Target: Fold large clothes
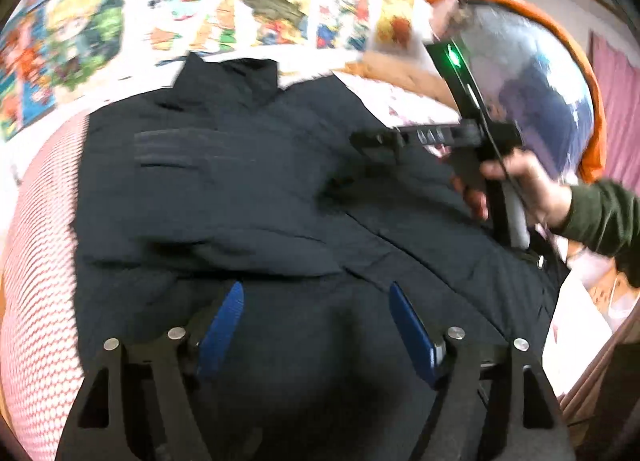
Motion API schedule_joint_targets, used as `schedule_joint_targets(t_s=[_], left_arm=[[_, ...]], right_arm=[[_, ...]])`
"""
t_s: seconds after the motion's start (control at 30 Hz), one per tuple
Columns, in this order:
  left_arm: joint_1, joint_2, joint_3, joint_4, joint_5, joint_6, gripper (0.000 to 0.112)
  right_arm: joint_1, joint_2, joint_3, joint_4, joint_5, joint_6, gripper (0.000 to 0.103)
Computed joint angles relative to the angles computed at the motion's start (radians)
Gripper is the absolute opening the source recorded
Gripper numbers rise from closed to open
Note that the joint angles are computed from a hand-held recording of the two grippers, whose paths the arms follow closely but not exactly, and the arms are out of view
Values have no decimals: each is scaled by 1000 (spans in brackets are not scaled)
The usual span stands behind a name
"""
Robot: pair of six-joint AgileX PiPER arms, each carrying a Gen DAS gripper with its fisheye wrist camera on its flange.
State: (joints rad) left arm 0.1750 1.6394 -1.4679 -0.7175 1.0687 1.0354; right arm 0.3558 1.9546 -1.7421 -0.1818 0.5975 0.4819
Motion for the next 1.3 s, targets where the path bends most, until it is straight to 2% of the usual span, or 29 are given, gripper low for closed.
schedule_joint_targets(t_s=[0.13, 0.23, 0.3, 0.4, 0.5, 0.57, 0.67, 0.7, 0.73, 0.8, 0.83, 0.87, 0.97, 1.07, 1.13, 1.3], left_arm=[[106, -6, -7, -39, -49, -89, 87], [180, -1, -4, -63, -153, -209, 93], [206, 29, -33, -51, -206, -319, 97], [228, 97, -120, 10, -208, -482, 99], [218, 154, -188, 123, -225, -638, 99], [213, 180, -210, 148, -231, -691, 99], [209, 222, -256, 175, -206, -766, 99], [205, 239, -283, 186, -193, -787, 99], [205, 256, -297, 186, -188, -793, 99], [194, 265, -297, 196, -190, -803, 99], [190, 270, -301, 200, -189, -808, 99], [184, 275, -305, 197, -189, -810, 99], [164, 274, -302, 190, -199, -809, 99], [140, 259, -290, 205, -223, -800, 99], [121, 249, -278, 215, -247, -790, 99], [94, 242, -265, 210, -266, -774, 99]], right_arm=[[50, 18, -35, 49, -43, -117, 100], [104, 21, -49, 106, -84, -249, 100], [138, 27, -69, 133, -83, -323, 100], [186, 65, -153, 192, -31, -426, 100], [241, 119, -259, 133, 22, -415, 100], [282, 192, -393, 46, 103, -375, 99], [308, 311, -615, -24, 278, -314, 99], [311, 329, -649, -19, 307, -291, 99], [303, 325, -644, 4, 314, -274, 98], [275, 268, -541, 60, 251, -247, 87], [271, 248, -505, 65, 233, -242, 74], [265, 208, -438, 67, 199, -237, 57], [240, 107, -300, 99, 145, -248, 27], [198, 0, -169, 105, 77, -234, 20], [175, -112, -32, -5, -13, -144, 19], [87, -255, 126, -219, -126, 71, 17]])
